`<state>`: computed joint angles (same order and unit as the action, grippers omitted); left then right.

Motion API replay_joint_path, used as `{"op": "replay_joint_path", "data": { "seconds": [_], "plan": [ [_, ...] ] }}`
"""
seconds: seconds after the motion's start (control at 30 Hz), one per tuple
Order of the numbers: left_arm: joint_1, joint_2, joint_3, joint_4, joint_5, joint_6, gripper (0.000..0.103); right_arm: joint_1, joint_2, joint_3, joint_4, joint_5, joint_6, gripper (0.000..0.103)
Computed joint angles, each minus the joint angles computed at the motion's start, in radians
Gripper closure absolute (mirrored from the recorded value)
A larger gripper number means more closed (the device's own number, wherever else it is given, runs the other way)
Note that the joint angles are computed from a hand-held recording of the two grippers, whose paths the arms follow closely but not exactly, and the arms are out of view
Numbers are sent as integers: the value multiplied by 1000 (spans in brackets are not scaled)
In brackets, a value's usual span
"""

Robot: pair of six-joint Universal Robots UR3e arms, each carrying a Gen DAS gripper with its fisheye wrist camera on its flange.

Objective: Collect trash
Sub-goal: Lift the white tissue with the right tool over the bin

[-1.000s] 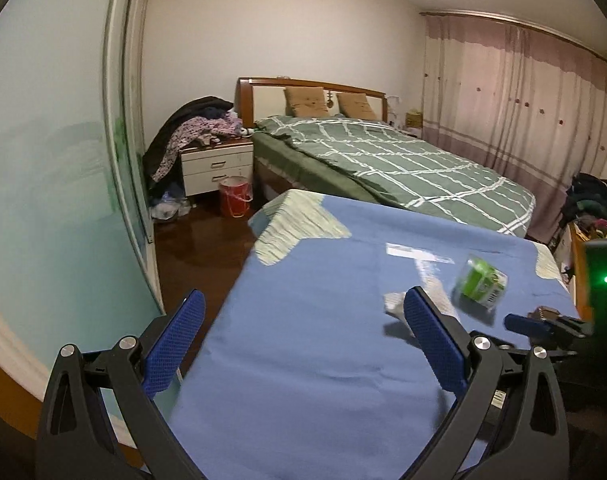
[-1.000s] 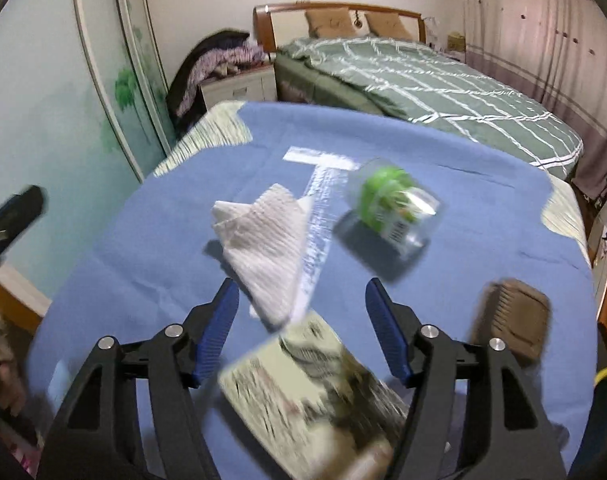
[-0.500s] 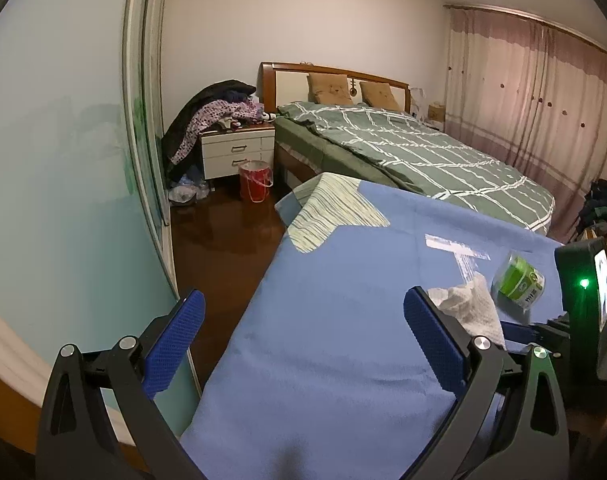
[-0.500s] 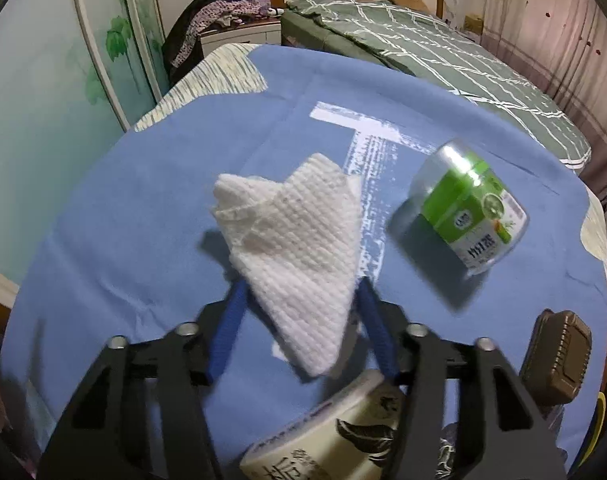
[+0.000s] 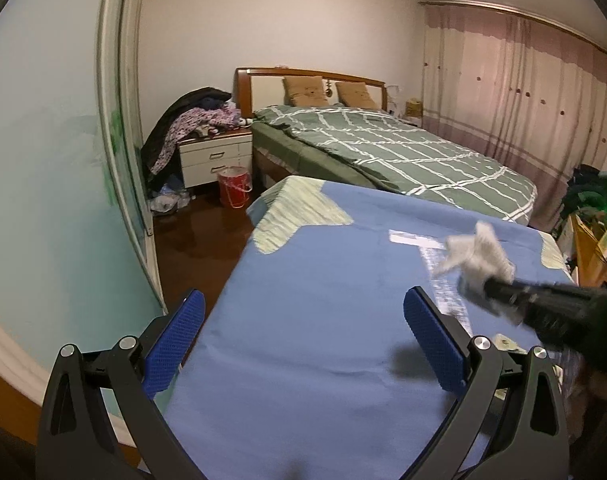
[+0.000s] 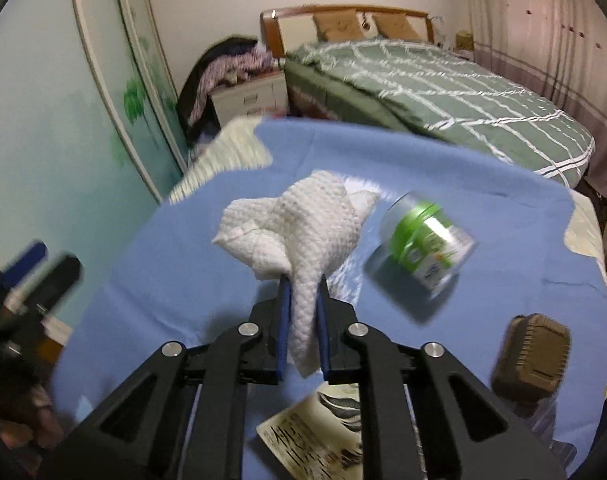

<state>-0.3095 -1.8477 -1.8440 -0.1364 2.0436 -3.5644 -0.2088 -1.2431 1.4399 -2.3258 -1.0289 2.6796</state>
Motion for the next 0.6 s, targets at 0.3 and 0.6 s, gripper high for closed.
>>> {"op": "replay_joint_path", "data": {
  "seconds": [0.3, 0.6],
  "plan": [
    [-125, -60, 103, -40, -12, 21, 5, -328, -201, 229, -17, 114, -57, 91],
    [-288, -259, 362, -135, 1, 23, 5, -748, -296, 397, -47, 162, -142, 90]
  ]
}}
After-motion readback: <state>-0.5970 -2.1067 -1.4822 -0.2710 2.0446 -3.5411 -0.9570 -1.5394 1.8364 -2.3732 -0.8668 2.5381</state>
